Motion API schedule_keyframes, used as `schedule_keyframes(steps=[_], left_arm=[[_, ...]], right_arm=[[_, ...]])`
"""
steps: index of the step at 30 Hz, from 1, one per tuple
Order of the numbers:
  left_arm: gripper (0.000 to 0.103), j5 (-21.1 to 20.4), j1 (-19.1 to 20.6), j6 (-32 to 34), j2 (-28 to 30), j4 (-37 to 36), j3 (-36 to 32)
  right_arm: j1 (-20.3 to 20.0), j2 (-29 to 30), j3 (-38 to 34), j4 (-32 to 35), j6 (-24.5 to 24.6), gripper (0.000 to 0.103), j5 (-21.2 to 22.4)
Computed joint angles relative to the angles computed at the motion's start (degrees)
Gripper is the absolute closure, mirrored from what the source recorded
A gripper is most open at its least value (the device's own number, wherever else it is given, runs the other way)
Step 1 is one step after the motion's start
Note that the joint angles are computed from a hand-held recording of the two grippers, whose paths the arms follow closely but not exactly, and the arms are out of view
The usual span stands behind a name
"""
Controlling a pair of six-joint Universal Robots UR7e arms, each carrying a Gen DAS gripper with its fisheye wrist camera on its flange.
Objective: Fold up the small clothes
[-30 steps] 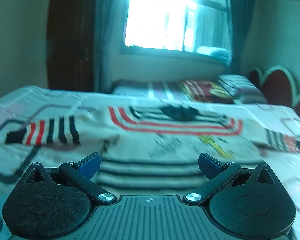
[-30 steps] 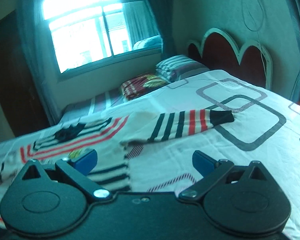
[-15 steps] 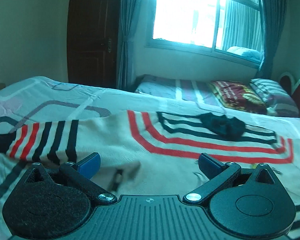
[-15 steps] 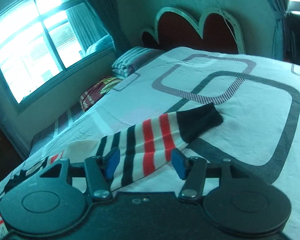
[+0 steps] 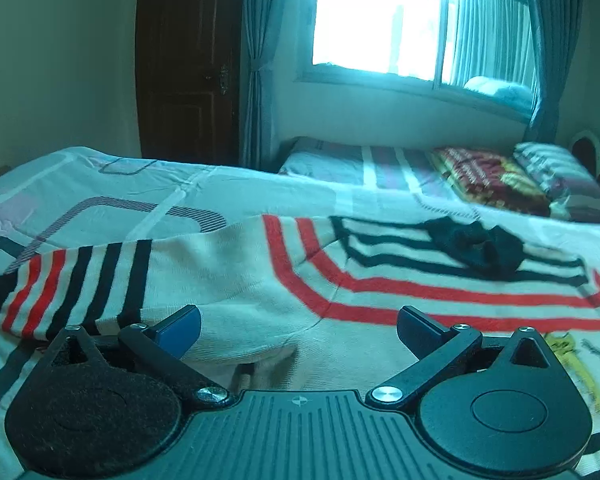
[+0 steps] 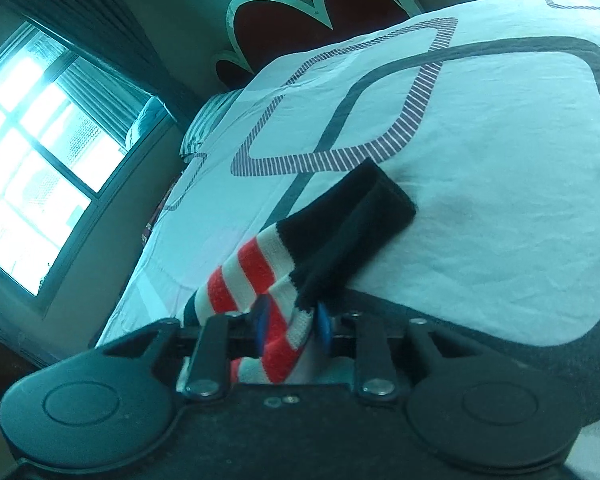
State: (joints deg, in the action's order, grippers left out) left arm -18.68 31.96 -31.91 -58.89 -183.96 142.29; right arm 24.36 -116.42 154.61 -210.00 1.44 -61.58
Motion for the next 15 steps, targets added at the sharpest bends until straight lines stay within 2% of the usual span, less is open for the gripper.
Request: schedule_keyframes(steps=[1,2,3,6,9,12,15], left_arm=[[0.0,-0.5,0.4,-0.1,-0.5,1.6,-0.2],[0.0,-1.3,0.9,0.1,-1.0,2.8,-0.3],[0.0,-1.7,1.3,-0.1,-1.6,4.3,-0.3],[0.0,-2.8,1.7,0.0,-3.0,8.4,0.0],[0.0,-2.7,1.2,0.1,-3.4,8.3,1.1],[0.0,-3.7,1.3,-0.9,-4.6,9.3,1.4],[0.0,-3.7,1.1,2.3,-4.5,4.7,2.0]], right_arm=[[-0.4,0.0,-0.3,0.4,0.2,0.092,0.1],[-2.1,-1.6,0.0,1.8,0.0,0.093,2.2],[-2.1,-2.0,0.0,2.4,-1.0,0.094,2.1],[1.8,-1.6,-0.2,1.9,-6.1,0.095,-2.5],[6.7,-0.3,-0.5,-1.2,-9.7,0.095,-7.5],[14.4,2.4,-0.3,-6.8,-14.5,0.096,-13.2],[27.0,8.7,-0.9,-13.0,-21.5,0.096,-20.7]])
